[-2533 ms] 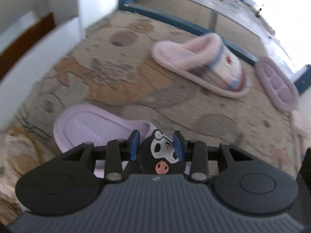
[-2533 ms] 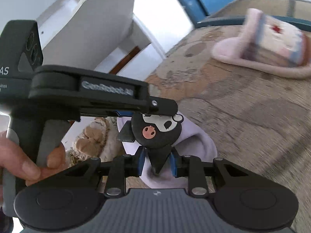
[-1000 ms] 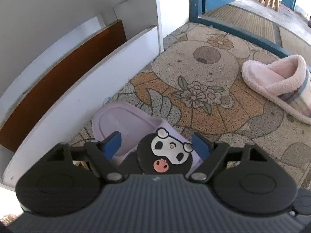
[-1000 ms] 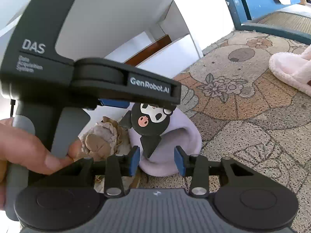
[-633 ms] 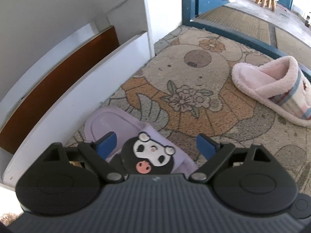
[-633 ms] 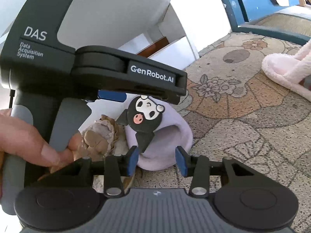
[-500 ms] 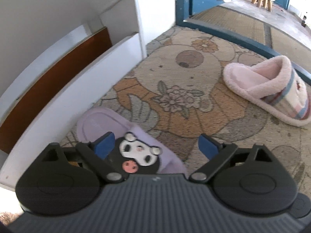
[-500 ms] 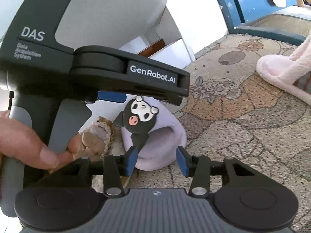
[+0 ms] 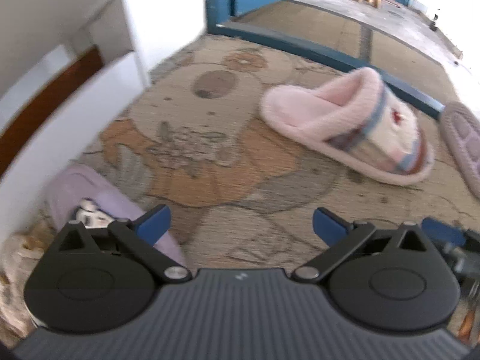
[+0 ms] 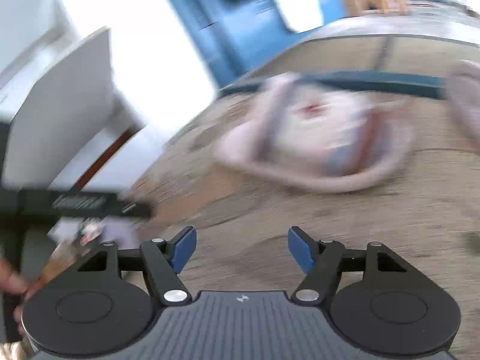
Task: Organize scattered shoes
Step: 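Open both grippers and swing back toward the mat, then grasp a second lavender Kuromi slide with the right gripper while the left grasps its mate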
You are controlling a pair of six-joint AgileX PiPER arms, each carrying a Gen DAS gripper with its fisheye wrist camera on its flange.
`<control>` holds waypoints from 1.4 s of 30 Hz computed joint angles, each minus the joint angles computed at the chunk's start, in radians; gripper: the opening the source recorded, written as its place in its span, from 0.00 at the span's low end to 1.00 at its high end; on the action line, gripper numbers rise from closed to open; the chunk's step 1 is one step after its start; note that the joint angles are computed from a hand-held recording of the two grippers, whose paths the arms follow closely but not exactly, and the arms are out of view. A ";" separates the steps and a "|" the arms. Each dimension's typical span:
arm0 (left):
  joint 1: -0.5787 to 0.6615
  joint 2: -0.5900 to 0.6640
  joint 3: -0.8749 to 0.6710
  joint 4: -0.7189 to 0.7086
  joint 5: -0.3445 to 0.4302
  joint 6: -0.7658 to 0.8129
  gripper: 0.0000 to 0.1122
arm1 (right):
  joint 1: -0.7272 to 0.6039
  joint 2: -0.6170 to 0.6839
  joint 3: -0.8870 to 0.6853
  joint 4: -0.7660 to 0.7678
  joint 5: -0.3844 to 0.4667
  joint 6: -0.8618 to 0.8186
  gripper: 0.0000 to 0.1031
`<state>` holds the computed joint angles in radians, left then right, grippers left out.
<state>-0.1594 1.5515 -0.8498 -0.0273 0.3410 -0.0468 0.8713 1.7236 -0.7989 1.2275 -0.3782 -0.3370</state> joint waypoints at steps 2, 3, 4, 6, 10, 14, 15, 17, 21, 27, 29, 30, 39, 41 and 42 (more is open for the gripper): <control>-0.045 0.007 -0.004 -0.013 0.007 -0.007 0.92 | -0.036 -0.070 0.092 0.016 -0.034 0.024 0.70; -0.065 0.013 -0.008 -0.030 0.011 0.000 0.92 | -0.049 -0.094 0.121 0.020 -0.045 0.032 0.70; -0.084 0.019 -0.014 -0.052 0.017 0.015 0.92 | -0.062 -0.119 0.150 0.025 -0.054 0.035 0.70; -0.113 0.033 -0.030 -0.108 0.028 0.057 0.92 | -0.084 -0.165 0.193 0.068 -0.070 -0.011 0.71; -0.172 0.059 -0.084 -0.199 0.069 0.112 0.92 | -0.124 -0.260 0.247 0.197 -0.111 -0.188 0.76; -0.231 0.089 -0.144 -0.216 0.090 0.100 0.92 | -0.204 -0.348 0.271 0.332 -0.186 -0.398 0.81; -0.243 0.094 -0.153 -0.212 0.089 0.095 0.92 | -0.225 -0.362 0.275 0.341 -0.197 -0.419 0.81; -0.260 0.108 -0.175 -0.218 0.098 0.097 0.92 | -0.284 -0.374 0.278 0.337 -0.206 -0.463 0.83; -0.274 0.127 -0.196 -0.287 0.118 0.155 0.92 | -0.436 -0.315 0.234 0.302 -0.150 -0.596 0.83; -0.266 0.137 -0.169 -0.333 0.135 0.186 0.92 | -0.519 -0.163 0.130 0.388 -0.042 -0.891 0.63; -0.263 0.132 -0.157 -0.319 0.129 0.173 0.92 | -0.486 -0.151 0.149 0.329 -0.089 -0.823 0.52; -0.259 0.131 -0.154 -0.320 0.129 0.171 0.92 | -0.468 -0.151 0.157 0.315 -0.111 -0.797 0.40; -0.220 0.119 -0.127 -0.399 0.142 0.230 0.92 | -0.136 0.008 0.061 0.423 -0.477 -0.989 0.35; -0.206 0.118 -0.116 -0.423 0.144 0.254 0.92 | -0.089 0.057 0.014 0.458 -0.538 -1.064 0.35; -0.201 0.116 -0.112 -0.429 0.146 0.259 0.92 | -0.070 0.071 -0.003 0.473 -0.560 -1.095 0.35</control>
<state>-0.3600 1.6677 -0.9614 -0.4561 0.4868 0.2119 0.8015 1.7951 -0.8017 1.7006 -0.9379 -1.4324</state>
